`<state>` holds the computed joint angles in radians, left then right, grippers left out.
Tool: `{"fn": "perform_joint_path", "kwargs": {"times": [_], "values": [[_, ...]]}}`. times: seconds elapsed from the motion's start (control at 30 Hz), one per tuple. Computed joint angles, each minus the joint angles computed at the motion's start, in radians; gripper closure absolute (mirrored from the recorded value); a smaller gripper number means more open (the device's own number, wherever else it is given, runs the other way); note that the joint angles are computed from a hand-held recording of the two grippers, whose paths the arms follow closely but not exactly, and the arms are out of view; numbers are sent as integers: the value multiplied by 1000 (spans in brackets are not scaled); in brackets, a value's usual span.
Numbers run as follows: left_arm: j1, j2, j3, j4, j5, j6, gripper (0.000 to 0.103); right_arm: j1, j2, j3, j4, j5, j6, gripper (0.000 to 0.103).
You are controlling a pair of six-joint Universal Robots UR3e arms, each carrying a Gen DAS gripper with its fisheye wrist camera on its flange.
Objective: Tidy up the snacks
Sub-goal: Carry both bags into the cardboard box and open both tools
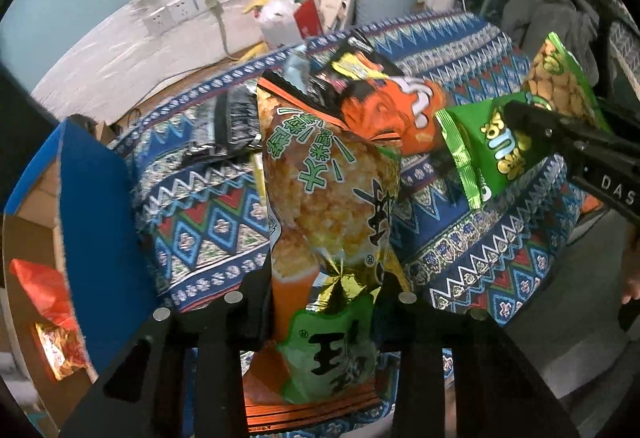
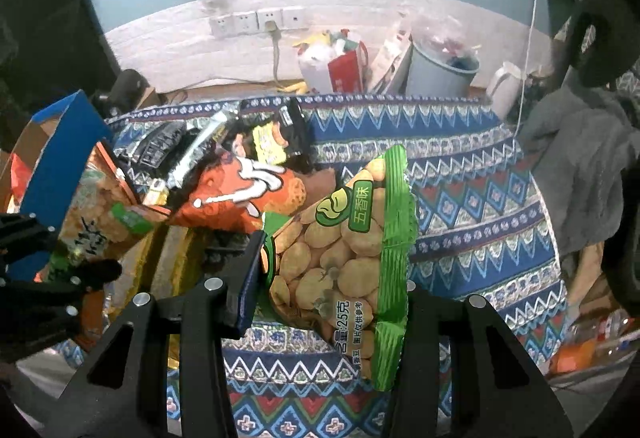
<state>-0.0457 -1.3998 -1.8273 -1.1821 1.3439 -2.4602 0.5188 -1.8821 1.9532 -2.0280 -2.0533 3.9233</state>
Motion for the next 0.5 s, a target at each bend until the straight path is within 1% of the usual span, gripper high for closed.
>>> {"fn": "perform_joint_path", "kwargs": {"times": [0.17, 0.5], "values": [[63, 62, -3, -10, -28, 35, 66, 44, 57, -88, 31, -47, 2, 61], [224, 153, 45, -135, -122, 121, 66, 110, 157, -248, 36, -96, -4, 61]]}}
